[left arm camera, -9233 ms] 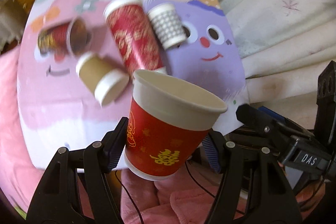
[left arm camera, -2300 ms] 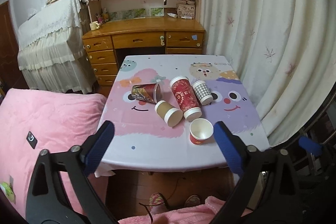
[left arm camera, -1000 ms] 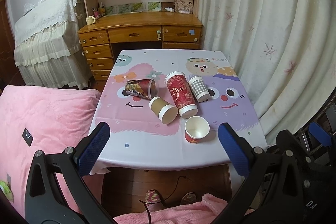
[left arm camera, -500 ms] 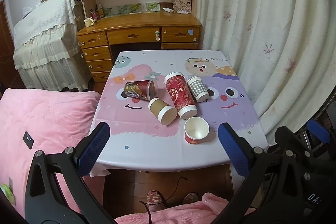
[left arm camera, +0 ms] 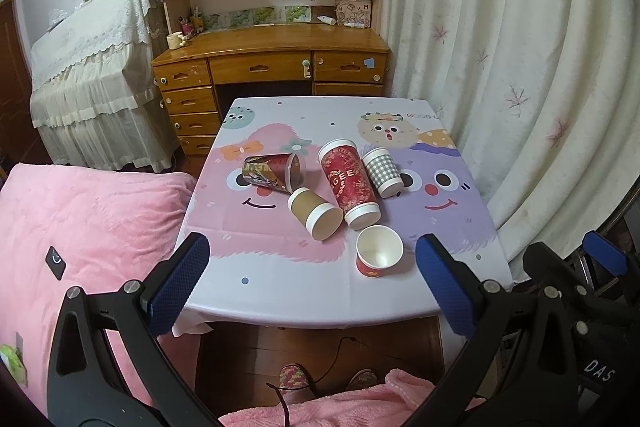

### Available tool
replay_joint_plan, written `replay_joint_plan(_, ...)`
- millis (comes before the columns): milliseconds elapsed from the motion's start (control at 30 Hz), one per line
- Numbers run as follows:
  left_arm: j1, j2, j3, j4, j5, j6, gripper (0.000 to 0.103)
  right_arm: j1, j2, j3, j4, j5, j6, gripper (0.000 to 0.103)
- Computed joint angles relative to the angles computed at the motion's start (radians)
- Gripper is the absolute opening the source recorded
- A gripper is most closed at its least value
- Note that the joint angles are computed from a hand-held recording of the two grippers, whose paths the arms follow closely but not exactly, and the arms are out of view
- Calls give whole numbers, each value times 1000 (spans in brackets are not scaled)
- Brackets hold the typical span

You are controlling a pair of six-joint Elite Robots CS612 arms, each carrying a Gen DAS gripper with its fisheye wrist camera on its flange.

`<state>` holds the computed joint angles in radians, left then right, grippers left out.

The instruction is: Flip cup upright

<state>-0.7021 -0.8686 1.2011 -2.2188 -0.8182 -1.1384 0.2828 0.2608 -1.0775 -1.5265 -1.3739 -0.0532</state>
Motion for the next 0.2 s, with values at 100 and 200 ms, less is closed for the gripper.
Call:
replay_joint_plan(100, 0, 0, 0, 7, 1, -6, 102, 0, -1, 10, -1, 5, 2, 103)
replay_joint_plan(200, 0, -3, 6, 6, 0, -7, 102, 2, 0, 11, -1, 5, 4, 103)
